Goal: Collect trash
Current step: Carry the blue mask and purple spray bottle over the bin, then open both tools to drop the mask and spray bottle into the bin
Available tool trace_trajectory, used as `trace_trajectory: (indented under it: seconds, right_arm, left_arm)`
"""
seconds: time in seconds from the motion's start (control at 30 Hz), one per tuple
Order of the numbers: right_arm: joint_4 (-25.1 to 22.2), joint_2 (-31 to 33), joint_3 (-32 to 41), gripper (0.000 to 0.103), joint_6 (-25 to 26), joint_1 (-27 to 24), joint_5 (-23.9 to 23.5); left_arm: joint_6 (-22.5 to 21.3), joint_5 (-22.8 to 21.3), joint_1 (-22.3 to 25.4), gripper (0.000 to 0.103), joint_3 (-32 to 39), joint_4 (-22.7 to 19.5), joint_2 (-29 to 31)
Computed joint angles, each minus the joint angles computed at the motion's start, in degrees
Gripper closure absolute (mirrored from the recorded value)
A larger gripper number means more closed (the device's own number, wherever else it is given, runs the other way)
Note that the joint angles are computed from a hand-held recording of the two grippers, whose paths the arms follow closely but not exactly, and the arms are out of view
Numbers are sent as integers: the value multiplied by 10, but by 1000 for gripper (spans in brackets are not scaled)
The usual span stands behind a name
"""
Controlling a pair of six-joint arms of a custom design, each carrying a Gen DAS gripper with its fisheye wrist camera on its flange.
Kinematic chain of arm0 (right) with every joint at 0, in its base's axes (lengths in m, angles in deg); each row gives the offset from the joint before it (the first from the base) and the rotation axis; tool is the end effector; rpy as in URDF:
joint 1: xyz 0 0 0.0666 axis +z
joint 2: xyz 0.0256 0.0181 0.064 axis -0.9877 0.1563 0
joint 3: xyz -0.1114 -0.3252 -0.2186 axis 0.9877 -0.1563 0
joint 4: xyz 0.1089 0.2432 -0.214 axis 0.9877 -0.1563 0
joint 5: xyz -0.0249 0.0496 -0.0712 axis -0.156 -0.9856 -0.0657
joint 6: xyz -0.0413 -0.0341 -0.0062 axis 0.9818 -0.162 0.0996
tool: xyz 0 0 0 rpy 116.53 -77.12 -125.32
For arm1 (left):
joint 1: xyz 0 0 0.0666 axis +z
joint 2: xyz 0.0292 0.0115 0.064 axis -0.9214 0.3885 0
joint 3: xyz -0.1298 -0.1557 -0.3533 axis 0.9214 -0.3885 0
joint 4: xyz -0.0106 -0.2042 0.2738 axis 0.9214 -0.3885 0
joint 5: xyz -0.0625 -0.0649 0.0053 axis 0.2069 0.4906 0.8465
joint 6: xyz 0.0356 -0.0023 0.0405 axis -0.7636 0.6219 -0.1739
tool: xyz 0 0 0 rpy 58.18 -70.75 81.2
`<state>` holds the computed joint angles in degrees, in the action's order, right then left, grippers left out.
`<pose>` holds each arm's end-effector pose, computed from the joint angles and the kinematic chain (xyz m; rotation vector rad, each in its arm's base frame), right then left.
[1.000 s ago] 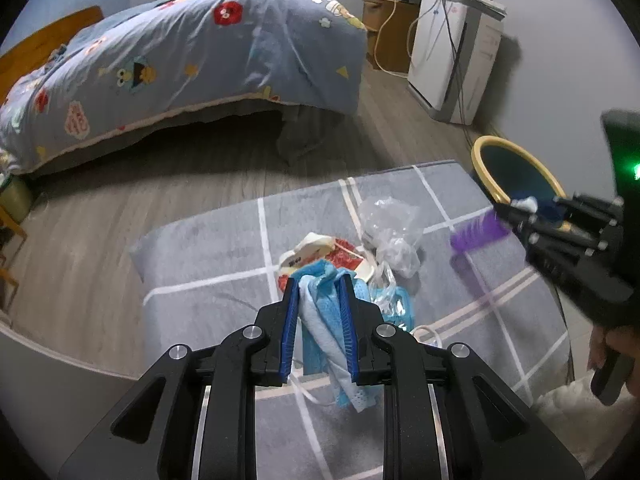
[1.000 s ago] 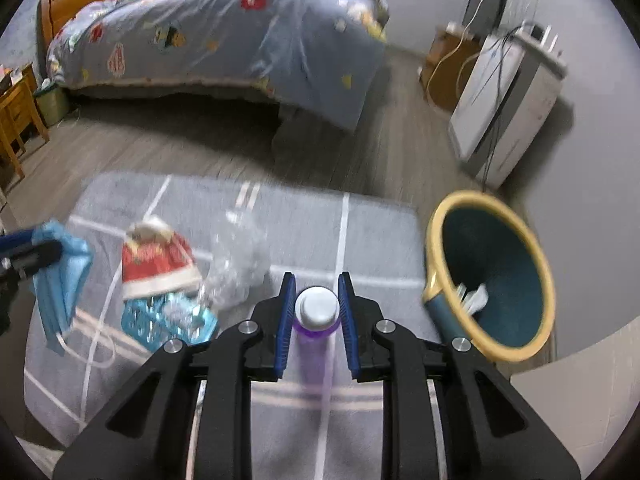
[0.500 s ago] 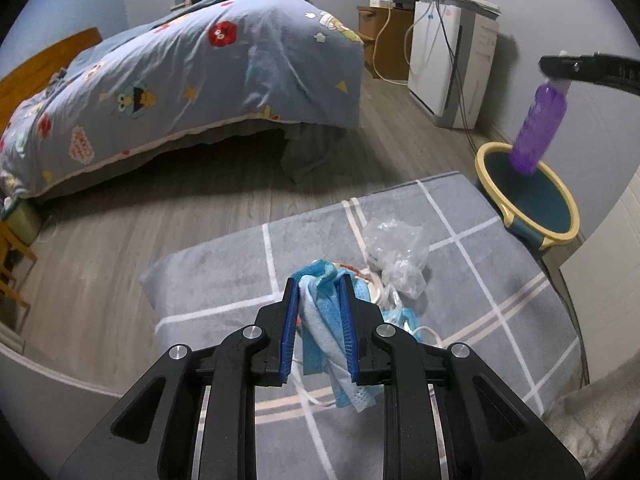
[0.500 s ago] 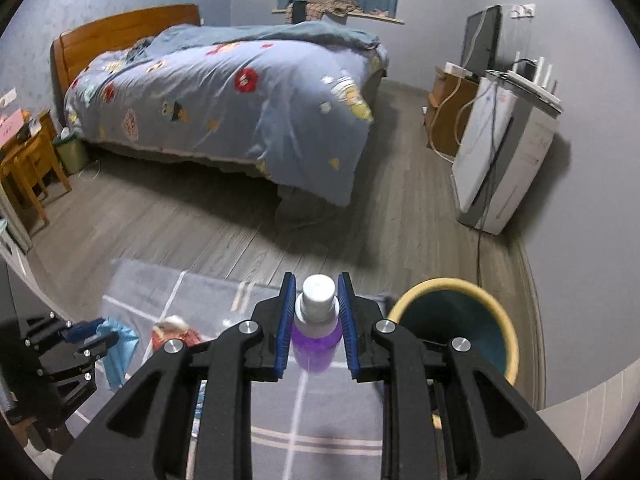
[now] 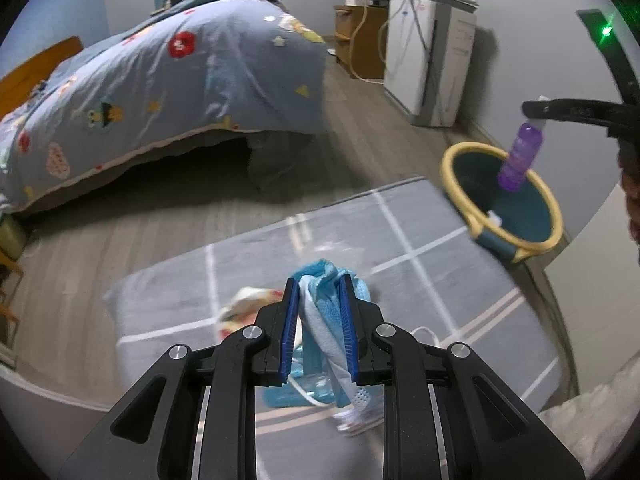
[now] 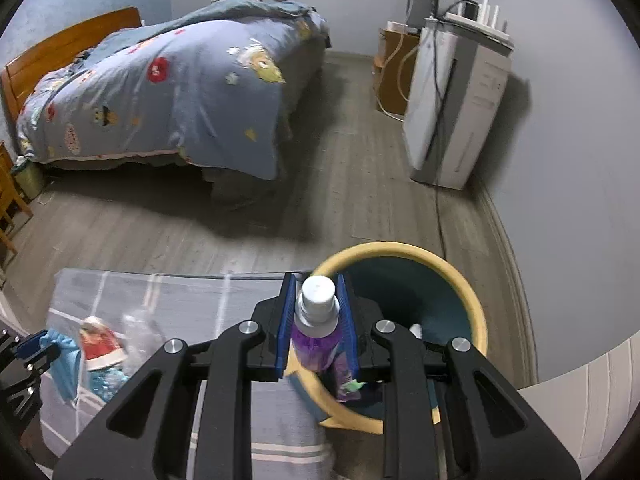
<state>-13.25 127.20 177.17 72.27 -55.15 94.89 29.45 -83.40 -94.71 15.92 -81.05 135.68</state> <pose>0.4102 0.1910 0.5088 -0.2521 2.4029 0.0603 0.2801 -0.1382 0.4628 0.1750 2.4594 -0.0507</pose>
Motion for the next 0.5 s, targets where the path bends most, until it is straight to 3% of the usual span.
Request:
trace_trajectory:
  seconds: [0.2, 0.5]
  right_arm:
    - [13, -4, -19, 82, -11, -51, -22]
    - [17, 2, -43, 82, -13, -125, -10]
  left_arm:
    - [-9, -13, -36, 81, 60, 15, 48]
    - [-41, -12, -78, 81, 160, 27, 153]
